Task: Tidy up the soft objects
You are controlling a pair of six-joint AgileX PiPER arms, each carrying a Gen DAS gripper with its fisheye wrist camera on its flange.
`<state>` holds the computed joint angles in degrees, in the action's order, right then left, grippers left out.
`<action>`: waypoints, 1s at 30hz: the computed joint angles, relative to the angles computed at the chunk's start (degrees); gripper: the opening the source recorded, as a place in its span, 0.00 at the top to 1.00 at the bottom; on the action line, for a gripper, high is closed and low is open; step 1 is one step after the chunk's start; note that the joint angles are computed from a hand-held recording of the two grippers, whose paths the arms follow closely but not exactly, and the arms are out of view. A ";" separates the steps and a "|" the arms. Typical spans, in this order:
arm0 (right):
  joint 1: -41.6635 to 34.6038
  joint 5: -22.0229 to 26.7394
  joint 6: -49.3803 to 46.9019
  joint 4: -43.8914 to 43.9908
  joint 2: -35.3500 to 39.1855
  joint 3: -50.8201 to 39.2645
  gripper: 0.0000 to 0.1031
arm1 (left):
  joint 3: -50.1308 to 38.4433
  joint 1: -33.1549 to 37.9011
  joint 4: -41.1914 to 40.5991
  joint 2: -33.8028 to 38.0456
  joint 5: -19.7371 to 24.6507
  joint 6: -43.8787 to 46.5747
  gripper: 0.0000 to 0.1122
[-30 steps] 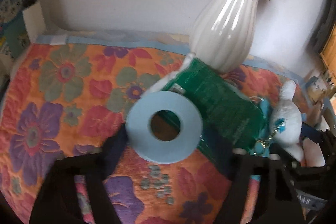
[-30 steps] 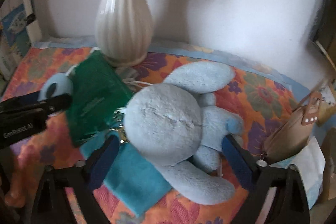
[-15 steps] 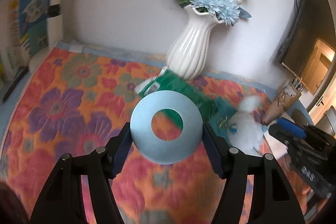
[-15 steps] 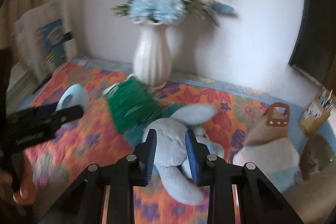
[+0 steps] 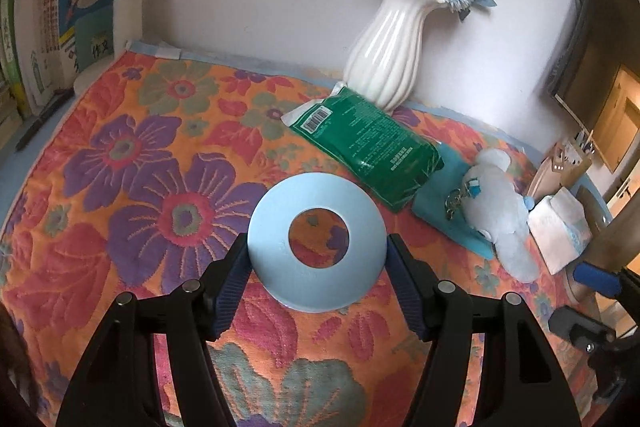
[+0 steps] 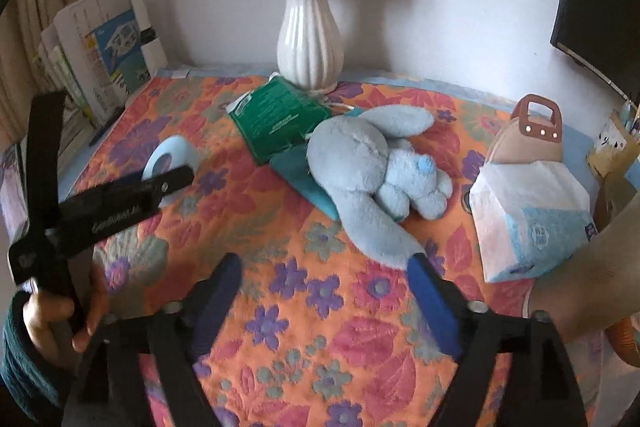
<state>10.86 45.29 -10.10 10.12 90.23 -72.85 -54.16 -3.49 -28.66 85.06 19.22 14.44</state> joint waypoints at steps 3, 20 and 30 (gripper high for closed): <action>2.05 -0.04 2.92 -5.99 4.28 -4.95 0.13 | 0.02 1.14 -5.18 0.28 0.96 4.38 0.43; 3.29 -1.56 8.22 -16.42 18.44 -17.90 0.59 | -1.03 3.15 -11.42 1.50 3.67 10.02 0.43; 3.49 -4.59 1.10 -10.80 4.32 -4.07 0.62 | -0.90 2.98 -11.16 1.36 3.57 9.62 0.43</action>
